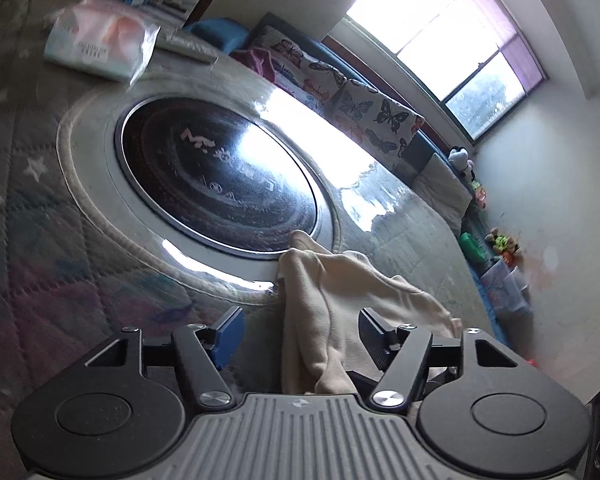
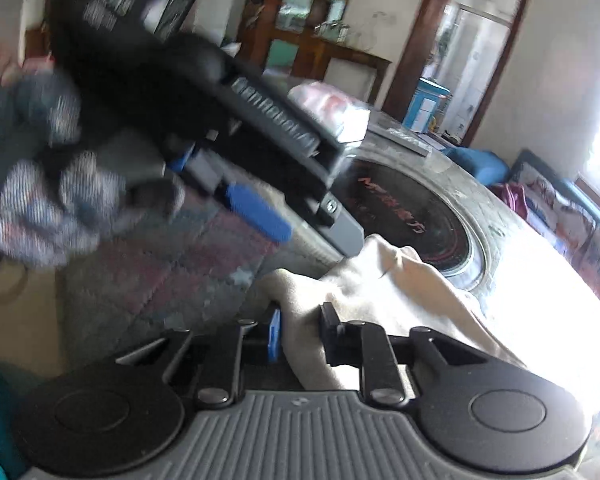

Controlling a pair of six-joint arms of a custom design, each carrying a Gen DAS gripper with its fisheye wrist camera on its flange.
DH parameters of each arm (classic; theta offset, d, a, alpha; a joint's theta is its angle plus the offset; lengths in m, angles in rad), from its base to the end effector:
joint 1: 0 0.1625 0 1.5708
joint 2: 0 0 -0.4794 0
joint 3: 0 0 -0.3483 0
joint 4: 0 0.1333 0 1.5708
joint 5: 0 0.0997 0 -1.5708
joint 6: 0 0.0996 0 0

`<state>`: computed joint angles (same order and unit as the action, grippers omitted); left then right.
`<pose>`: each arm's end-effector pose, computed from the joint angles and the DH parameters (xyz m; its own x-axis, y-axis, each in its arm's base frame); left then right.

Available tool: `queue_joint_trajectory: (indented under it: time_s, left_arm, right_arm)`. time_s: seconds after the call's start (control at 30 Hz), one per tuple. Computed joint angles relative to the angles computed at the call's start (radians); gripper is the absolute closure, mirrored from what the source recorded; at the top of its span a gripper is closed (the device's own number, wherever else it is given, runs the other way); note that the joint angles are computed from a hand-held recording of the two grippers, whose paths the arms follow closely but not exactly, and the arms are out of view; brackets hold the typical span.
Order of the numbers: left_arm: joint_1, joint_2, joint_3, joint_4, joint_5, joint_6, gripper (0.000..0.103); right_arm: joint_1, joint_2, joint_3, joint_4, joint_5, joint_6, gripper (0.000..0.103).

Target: Fold clothes

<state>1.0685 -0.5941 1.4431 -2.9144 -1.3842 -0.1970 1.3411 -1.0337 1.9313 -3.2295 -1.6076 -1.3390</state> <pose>-0.2336 -0.7406 0.1306 -0.9691 0.2373 -0.0672 0.2387 0.8340 -0.4975 -0.0111 -0.6170 0.2988 -0.3827 -0.6283 0.6774 -0.9036 0.4075 -0.1325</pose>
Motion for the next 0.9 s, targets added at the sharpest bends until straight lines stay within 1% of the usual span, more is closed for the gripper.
queue_joint_trajectory:
  time_s: [0.1, 0.2, 0.27, 0.37, 0.4, 0.47, 0.5, 0.53, 0.57, 0.6, 0.63, 0.67, 0.73, 0.87, 0.9]
  left_arm:
    - [0.011, 0.013, -0.026, 0.020, -0.044, -0.100, 0.031]
    - [0.027, 0.032, -0.061, 0.049, -0.111, -0.208, 0.031]
    - [0.036, 0.048, -0.084, 0.060, -0.152, -0.268, 0.031]
    - [0.042, 0.070, -0.107, 0.063, -0.182, -0.317, 0.034]
    - [0.044, 0.076, -0.115, 0.066, -0.192, -0.327, 0.037]
    - [0.048, 0.087, -0.126, 0.068, -0.207, -0.340, 0.055]
    - [0.050, 0.091, -0.128, 0.064, -0.213, -0.342, 0.059]
    - [0.050, 0.094, -0.129, 0.062, -0.212, -0.342, 0.066]
    - [0.050, 0.095, -0.129, 0.061, -0.207, -0.339, 0.076]
    - [0.050, 0.095, -0.129, 0.061, -0.201, -0.336, 0.080]
    - [0.051, 0.095, -0.129, 0.062, -0.197, -0.332, 0.083]
    - [0.052, 0.095, -0.129, 0.064, -0.193, -0.327, 0.084]
    - [0.052, 0.094, -0.129, 0.067, -0.183, -0.316, 0.085]
    - [0.048, 0.091, -0.123, 0.078, -0.156, -0.288, 0.085]
    - [0.046, 0.090, -0.120, 0.078, -0.147, -0.277, 0.085]
  right_arm:
    - [-0.009, -0.031, -0.027, 0.074, 0.046, 0.091, 0.087]
    - [-0.018, -0.057, -0.050, 0.130, 0.087, 0.153, 0.087]
    - [-0.024, -0.068, -0.062, 0.152, 0.107, 0.174, 0.088]
    - [-0.032, -0.080, -0.065, 0.176, 0.129, 0.184, 0.088]
    - [-0.035, -0.084, -0.064, 0.183, 0.136, 0.185, 0.088]
    - [-0.043, -0.092, -0.058, 0.201, 0.146, 0.179, 0.088]
    - [-0.047, -0.096, -0.055, 0.209, 0.150, 0.176, 0.088]
    - [-0.050, -0.099, -0.050, 0.209, 0.153, 0.169, 0.088]
    - [-0.054, -0.101, -0.045, 0.209, 0.155, 0.164, 0.088]
    - [-0.057, -0.101, -0.045, 0.212, 0.156, 0.161, 0.088]
    - [-0.061, -0.104, -0.041, 0.211, 0.160, 0.161, 0.084]
    - [-0.066, -0.108, -0.035, 0.209, 0.167, 0.166, 0.083]
    - [-0.078, -0.121, -0.033, 0.227, 0.186, 0.180, 0.082]
    - [-0.105, -0.148, -0.009, 0.187, 0.205, 0.227, 0.077]
    - [-0.118, -0.160, 0.001, 0.149, 0.200, 0.254, 0.076]
